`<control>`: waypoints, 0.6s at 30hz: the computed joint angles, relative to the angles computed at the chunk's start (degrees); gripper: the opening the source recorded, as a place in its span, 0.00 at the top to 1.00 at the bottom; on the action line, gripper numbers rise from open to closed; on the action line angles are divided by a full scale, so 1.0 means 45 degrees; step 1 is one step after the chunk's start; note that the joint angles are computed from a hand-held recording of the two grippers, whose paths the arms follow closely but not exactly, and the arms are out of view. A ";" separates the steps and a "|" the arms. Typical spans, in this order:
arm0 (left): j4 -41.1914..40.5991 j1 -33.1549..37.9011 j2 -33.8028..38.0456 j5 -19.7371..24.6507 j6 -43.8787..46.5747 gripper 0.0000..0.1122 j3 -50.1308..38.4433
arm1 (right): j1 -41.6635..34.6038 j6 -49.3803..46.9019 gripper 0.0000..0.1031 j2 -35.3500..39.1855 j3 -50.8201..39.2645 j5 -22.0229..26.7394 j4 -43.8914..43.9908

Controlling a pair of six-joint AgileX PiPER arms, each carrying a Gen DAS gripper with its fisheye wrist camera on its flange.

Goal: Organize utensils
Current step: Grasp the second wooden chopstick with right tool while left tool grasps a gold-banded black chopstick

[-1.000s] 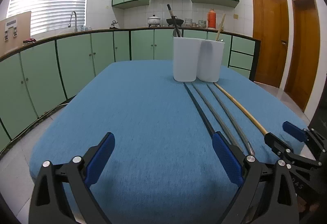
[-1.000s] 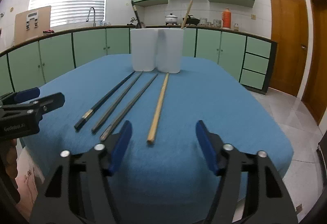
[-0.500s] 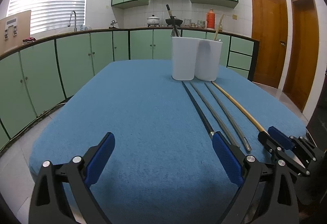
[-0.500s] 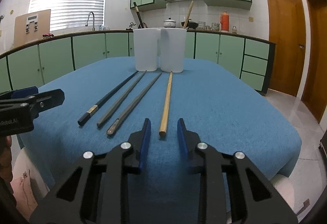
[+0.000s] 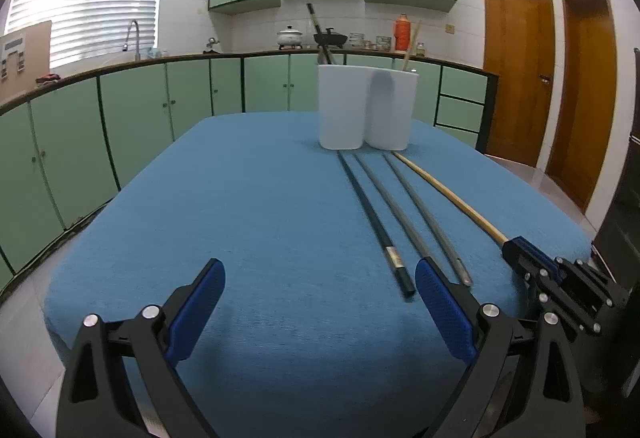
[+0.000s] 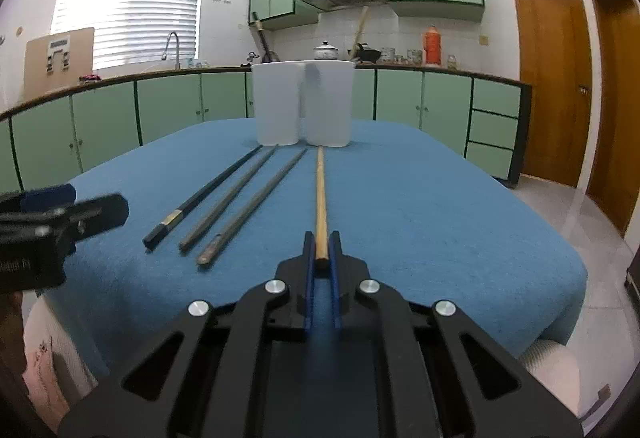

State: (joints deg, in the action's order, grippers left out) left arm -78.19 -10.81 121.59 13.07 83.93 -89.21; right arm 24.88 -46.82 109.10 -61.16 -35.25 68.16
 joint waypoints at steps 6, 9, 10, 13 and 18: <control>0.0597 -0.0280 0.0154 -0.0058 -0.0657 0.18 -0.0047 | -0.0162 0.0132 0.94 -0.0290 0.0349 0.0118 -0.0091; 0.1138 -0.0437 0.0314 -0.0129 -0.1153 0.25 -0.0182 | -0.0219 0.0239 0.94 -0.0329 0.0383 0.0192 -0.0201; 0.1519 -0.0469 0.0412 -0.0114 -0.1499 0.29 -0.0312 | -0.0259 0.0318 0.94 -0.0360 0.0409 0.0233 -0.0284; 0.2003 -0.0676 0.0606 -0.0365 -0.1947 0.38 -0.0488 | -0.0256 0.0525 0.94 -0.0355 0.0488 0.0220 -0.0471; 0.0661 -0.0833 0.0681 -0.0603 -0.0548 0.52 -0.0421 | -0.0318 0.0822 0.94 -0.0474 0.0625 0.0295 -0.0740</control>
